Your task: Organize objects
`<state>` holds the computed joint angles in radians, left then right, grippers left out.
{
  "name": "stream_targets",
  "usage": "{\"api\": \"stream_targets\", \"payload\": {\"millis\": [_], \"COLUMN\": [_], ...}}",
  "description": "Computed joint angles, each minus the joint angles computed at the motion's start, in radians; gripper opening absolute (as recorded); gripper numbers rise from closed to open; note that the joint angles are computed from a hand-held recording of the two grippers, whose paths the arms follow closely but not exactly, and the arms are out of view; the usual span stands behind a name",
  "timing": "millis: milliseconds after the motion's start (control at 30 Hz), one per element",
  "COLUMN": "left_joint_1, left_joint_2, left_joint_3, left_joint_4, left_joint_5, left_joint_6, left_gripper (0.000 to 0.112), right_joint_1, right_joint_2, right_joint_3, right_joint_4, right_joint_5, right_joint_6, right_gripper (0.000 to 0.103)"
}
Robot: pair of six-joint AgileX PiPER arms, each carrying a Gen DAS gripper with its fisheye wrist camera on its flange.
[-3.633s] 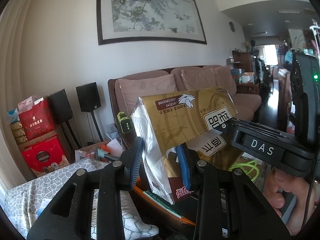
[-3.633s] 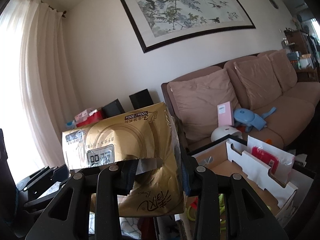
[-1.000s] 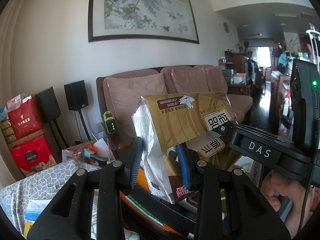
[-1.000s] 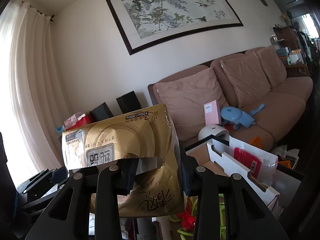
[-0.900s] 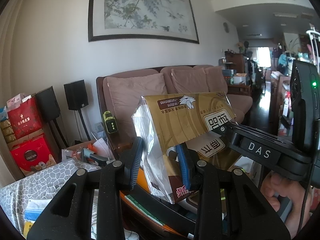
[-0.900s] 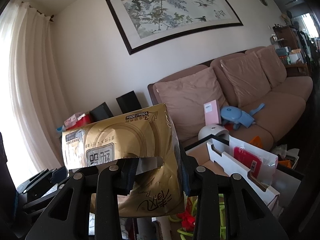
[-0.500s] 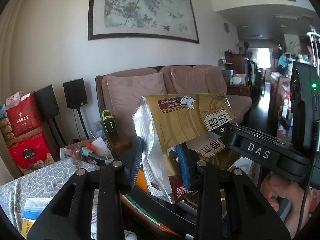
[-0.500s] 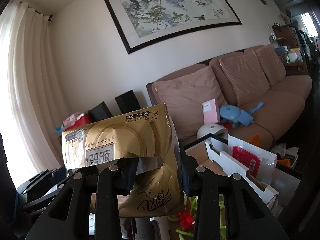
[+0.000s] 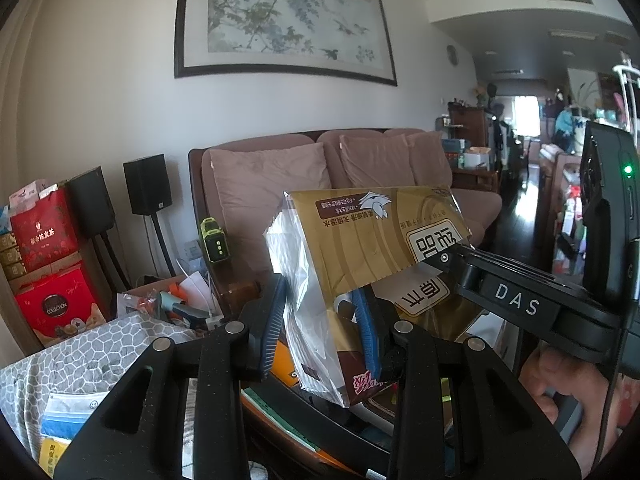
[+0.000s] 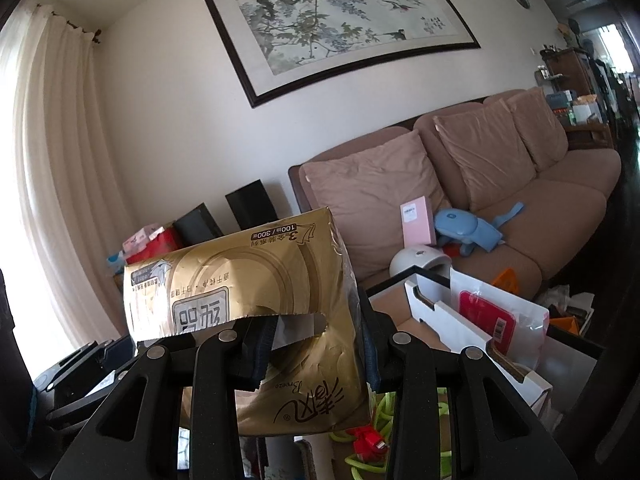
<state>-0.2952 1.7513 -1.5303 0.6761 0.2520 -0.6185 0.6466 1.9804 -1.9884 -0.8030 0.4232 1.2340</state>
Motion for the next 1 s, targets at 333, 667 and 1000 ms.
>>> {"api": "stream_targets", "payload": {"millis": [333, 667, 1000], "left_joint_1": [-0.006, -0.005, -0.015], "left_joint_2": [0.009, 0.023, 0.035], "left_joint_3": [-0.019, -0.052, -0.064], "left_joint_4": [-0.073, -0.191, -0.185], "left_joint_5": [0.007, 0.028, 0.034], "left_joint_6": [0.07, 0.175, 0.183], "left_gripper": [0.032, 0.032, 0.032], "right_joint_1": [-0.013, -0.018, -0.023], "right_joint_2": [-0.015, -0.018, -0.004], "right_joint_3": [0.027, 0.03, 0.004], "right_joint_4": [0.0, 0.016, 0.071], "right_joint_5": [-0.004, 0.01, 0.052], "right_joint_6": [0.014, 0.006, -0.029], "right_gripper": [0.036, 0.036, 0.035]}}
